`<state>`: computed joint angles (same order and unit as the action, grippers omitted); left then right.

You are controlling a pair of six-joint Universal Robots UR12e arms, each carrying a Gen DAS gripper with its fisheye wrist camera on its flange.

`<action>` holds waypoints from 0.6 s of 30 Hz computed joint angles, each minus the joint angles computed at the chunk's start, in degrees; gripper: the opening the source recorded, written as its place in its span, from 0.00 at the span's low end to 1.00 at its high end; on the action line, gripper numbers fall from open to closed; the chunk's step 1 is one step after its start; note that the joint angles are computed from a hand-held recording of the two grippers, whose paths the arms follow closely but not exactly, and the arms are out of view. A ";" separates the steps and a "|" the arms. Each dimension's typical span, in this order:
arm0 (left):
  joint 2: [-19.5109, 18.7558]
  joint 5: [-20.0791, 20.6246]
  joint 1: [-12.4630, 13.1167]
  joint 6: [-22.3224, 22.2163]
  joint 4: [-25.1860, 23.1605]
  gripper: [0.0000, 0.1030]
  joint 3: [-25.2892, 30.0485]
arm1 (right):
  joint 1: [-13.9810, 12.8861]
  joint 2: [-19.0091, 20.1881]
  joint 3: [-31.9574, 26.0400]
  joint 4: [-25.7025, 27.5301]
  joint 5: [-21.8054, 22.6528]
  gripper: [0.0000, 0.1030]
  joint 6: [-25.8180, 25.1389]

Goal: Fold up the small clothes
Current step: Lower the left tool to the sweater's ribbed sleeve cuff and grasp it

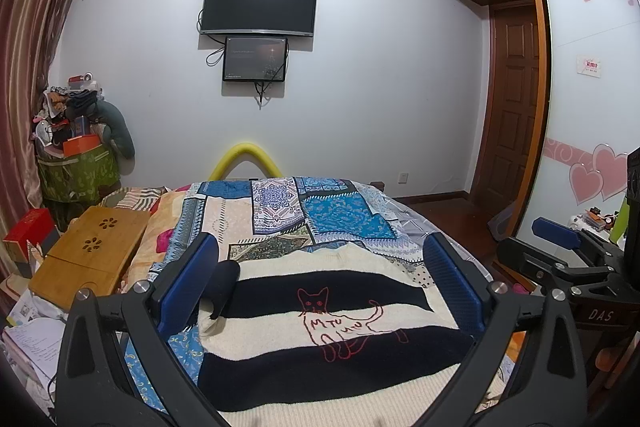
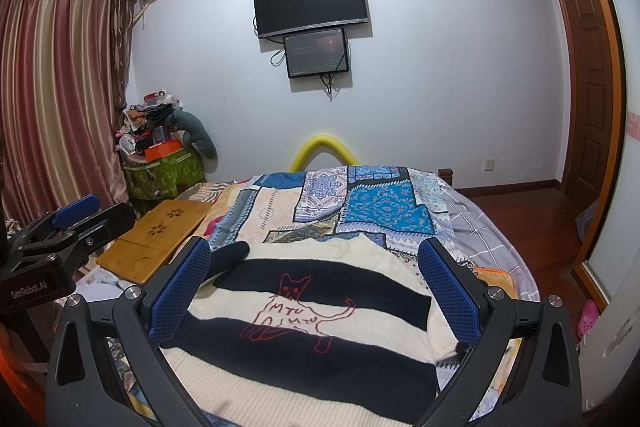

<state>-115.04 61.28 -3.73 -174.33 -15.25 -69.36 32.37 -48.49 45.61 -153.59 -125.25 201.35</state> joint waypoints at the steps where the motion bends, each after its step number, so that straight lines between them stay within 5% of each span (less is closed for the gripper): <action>1: 0.00 -0.03 0.00 0.04 -0.04 1.00 0.00 | 0.00 0.00 -0.01 0.03 0.02 1.00 0.01; 10: -1.73 1.70 -0.08 -0.09 -2.60 1.00 2.58 | -0.51 0.73 -0.57 1.20 0.03 1.00 -0.02; 18: -6.25 6.62 0.05 0.32 -9.30 1.00 8.81 | -1.85 2.61 -4.31 9.00 0.17 1.00 2.39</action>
<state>-121.29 67.90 -3.67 -174.02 -24.55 -60.55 30.51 -45.89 41.30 -144.59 -125.08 203.73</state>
